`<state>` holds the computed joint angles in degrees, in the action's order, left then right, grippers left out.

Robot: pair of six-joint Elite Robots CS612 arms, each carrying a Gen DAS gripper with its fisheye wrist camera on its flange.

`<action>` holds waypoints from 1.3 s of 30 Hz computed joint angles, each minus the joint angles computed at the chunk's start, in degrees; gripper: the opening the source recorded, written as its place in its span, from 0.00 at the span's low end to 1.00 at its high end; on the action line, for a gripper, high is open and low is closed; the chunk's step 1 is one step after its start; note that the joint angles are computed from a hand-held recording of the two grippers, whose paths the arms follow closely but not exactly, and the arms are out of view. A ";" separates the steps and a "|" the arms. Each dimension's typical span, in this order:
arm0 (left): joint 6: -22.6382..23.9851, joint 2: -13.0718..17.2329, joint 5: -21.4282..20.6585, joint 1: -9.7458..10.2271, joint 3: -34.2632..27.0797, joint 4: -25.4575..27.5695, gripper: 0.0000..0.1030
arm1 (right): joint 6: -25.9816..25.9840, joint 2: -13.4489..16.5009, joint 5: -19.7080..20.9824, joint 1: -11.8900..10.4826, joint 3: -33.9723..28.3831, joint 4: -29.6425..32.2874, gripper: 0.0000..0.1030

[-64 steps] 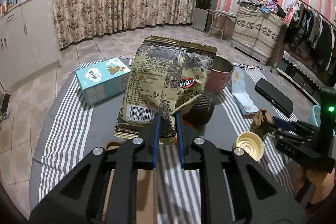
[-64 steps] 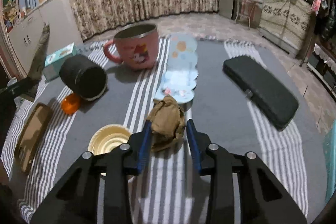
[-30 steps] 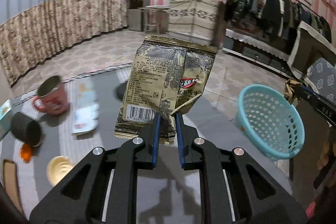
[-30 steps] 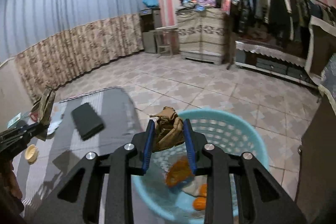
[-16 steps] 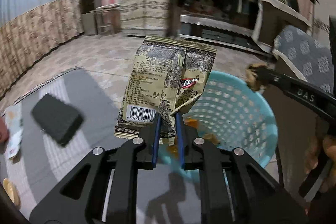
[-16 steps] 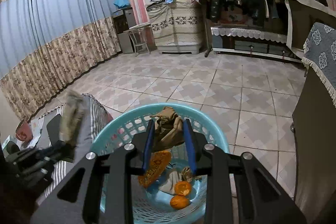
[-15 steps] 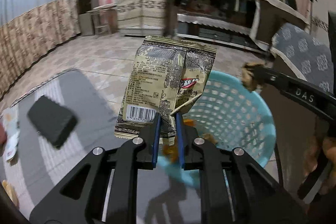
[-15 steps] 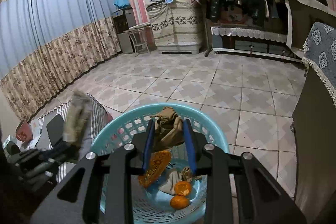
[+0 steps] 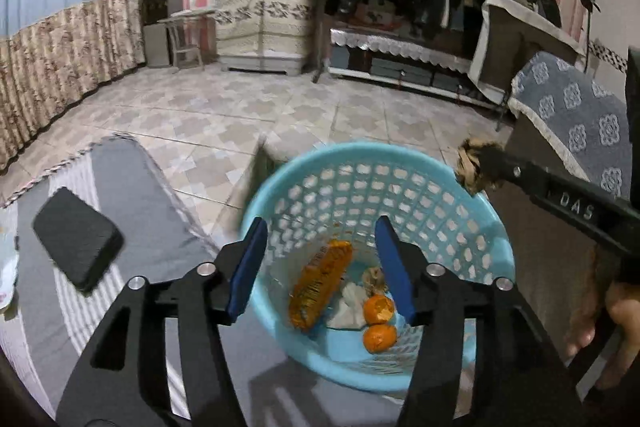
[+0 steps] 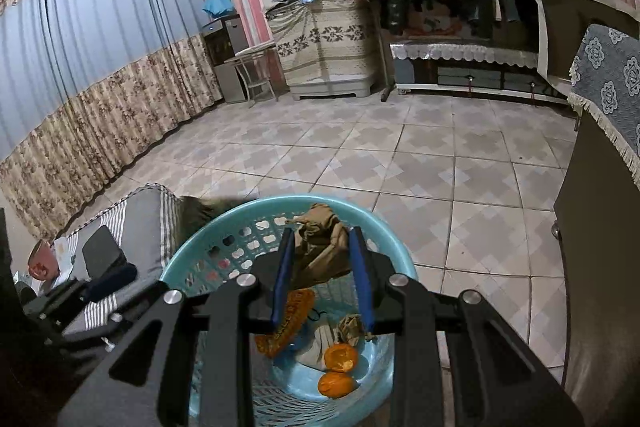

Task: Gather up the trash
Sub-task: 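Carry the snack bag and glove over the blue basket and open both tools, then move both tools back over the mat toward the orange and cream lids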

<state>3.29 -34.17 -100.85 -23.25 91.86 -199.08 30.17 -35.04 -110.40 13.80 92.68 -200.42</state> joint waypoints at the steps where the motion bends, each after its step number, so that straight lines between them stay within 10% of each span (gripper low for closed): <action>1: -0.37 -0.06 1.48 0.20 0.32 -1.14 0.60 | -0.15 0.05 0.02 0.08 -0.13 0.27 0.28; 16: -4.03 -2.11 11.76 4.83 4.62 -5.20 0.86 | -1.50 1.50 1.36 1.19 -3.71 4.55 0.31; 26: -6.73 -4.02 16.44 7.95 8.16 -9.35 0.93 | -1.40 1.95 -3.79 2.46 -4.94 6.03 0.85; 39: -8.43 -5.68 21.04 11.59 12.24 -13.07 0.95 | -8.60 2.80 -8.63 5.39 -7.36 6.44 0.93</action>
